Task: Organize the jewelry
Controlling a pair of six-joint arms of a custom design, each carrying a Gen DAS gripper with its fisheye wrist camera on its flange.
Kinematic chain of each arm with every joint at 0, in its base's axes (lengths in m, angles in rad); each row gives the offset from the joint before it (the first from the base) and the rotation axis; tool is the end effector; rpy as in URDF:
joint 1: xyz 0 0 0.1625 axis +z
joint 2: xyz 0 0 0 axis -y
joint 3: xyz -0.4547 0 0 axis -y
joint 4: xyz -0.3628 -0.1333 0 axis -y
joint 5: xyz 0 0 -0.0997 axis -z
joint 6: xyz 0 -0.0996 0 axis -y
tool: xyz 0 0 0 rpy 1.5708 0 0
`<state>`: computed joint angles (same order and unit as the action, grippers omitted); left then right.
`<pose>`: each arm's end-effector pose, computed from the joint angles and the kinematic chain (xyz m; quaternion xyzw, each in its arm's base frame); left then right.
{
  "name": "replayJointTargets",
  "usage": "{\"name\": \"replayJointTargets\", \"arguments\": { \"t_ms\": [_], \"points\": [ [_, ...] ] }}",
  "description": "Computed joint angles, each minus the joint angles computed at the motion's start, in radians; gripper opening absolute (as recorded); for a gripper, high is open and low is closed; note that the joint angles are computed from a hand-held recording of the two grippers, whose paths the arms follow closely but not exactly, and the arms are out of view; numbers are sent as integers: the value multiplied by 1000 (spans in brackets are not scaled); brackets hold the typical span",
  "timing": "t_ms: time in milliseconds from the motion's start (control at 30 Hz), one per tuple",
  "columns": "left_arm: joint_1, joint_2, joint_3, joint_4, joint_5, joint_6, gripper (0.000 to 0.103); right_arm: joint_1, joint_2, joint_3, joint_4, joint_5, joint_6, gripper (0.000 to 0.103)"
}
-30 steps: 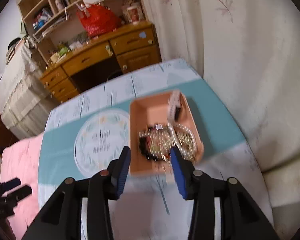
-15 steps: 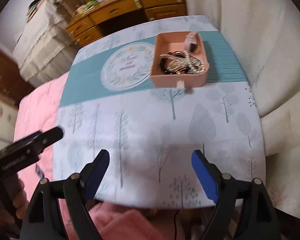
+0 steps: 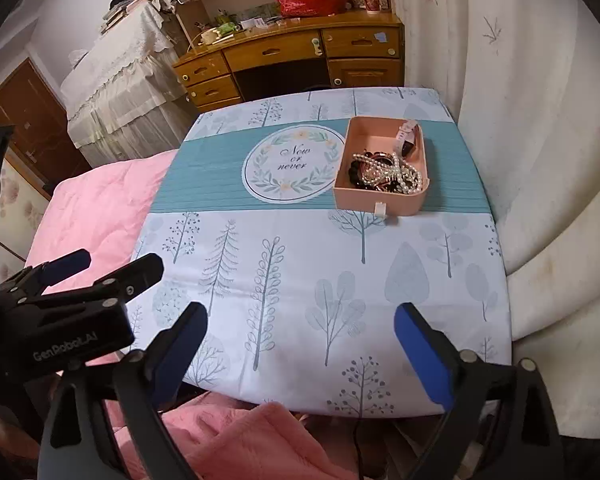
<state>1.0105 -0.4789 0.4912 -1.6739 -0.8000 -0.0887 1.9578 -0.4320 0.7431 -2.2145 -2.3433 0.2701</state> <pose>-0.2918 -0.8465 0.3055 0.1997 0.9041 -0.1596 0.3425 0.3896 -0.7870 0.2070 -0.0089 -0.9156 0.2650 0.3022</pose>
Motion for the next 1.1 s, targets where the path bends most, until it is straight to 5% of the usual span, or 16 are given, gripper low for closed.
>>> {"name": "replayJointTargets", "arguments": {
  "t_ms": [1100],
  "points": [
    [0,-10,12,3,3,5,102,11,9,-7,-26,-13,-20,102]
  ]
}}
